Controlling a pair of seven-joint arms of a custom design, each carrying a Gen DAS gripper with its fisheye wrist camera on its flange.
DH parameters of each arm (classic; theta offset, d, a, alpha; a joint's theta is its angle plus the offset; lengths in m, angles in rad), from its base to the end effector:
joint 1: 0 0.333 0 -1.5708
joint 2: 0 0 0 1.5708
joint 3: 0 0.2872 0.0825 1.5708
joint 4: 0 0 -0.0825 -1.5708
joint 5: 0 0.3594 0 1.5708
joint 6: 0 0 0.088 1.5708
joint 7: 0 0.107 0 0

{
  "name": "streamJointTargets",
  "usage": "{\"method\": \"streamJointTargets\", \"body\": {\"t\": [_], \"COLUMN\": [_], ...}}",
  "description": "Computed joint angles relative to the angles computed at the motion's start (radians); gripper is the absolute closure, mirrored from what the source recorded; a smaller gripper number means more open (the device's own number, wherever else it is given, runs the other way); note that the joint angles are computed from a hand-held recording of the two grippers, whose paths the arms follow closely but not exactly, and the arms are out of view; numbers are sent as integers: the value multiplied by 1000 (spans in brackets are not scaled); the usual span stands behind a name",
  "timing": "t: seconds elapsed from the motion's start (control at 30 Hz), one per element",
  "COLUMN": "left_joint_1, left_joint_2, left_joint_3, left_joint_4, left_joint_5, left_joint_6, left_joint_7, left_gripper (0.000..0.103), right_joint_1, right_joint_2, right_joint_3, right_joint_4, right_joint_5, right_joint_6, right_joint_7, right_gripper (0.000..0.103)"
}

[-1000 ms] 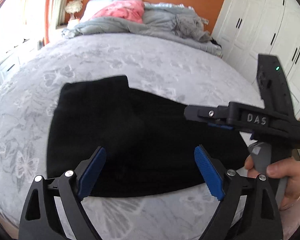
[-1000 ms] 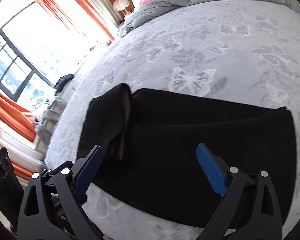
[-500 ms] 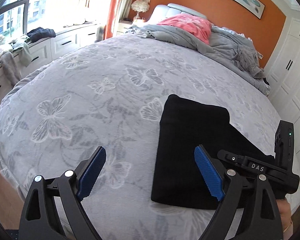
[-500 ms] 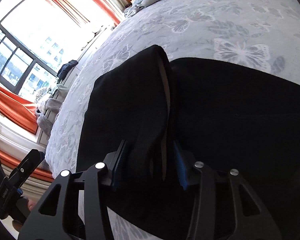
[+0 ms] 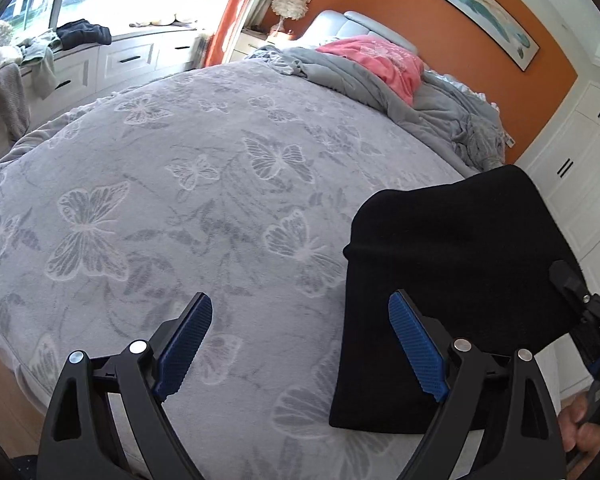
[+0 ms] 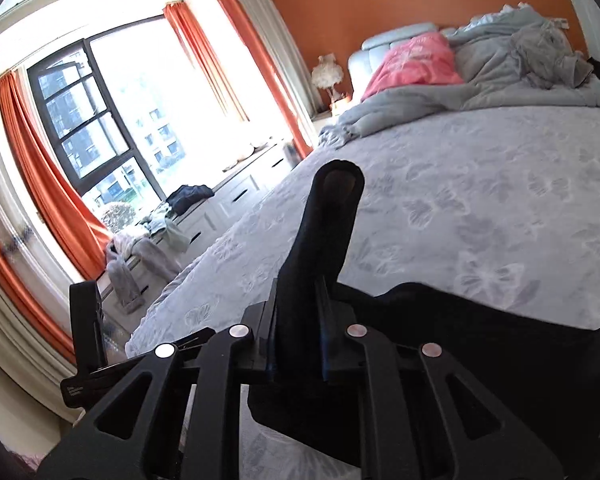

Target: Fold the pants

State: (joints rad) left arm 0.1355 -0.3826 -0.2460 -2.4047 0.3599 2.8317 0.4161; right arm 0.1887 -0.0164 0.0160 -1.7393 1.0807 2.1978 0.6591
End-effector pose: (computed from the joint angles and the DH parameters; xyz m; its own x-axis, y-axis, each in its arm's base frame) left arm 0.4622 -0.0793 0.5273 0.4795 -0.7738 0.4139 -0.4748 -0.6254 -0.6192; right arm 0.5572 0.1473 0.6120 0.7136 -0.5643 -0.4151 -0.5973 -0.1805 -0.7815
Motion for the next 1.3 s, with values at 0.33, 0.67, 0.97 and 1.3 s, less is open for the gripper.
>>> {"method": "streamJointTargets", "body": {"t": [0.33,0.67,0.97,1.3], "left_joint_1": [-130,-232,-276,-261], "left_joint_2": [207,366,410,482], "left_joint_3": [5,51,69,63], "left_joint_4": [178,324,370,408], "left_joint_5": [-5,-64,-113,-398], "left_joint_6": [-65,-99,-117,-164], "left_joint_7": [101,151,217,402], "left_gripper": [16,16,15,15], "right_joint_1": [-159,-276,-229,-208], "right_joint_2": [149,271,78,152], "right_joint_3": [-84,-27,-39,-55], "right_joint_4": [-11,106,-3,-6], "right_joint_5": [-385,-313,-227,-470], "right_joint_6": [73,-160,-16,116], "right_joint_7": [286,352,125,263], "right_gripper": [89,73,80,23]}}
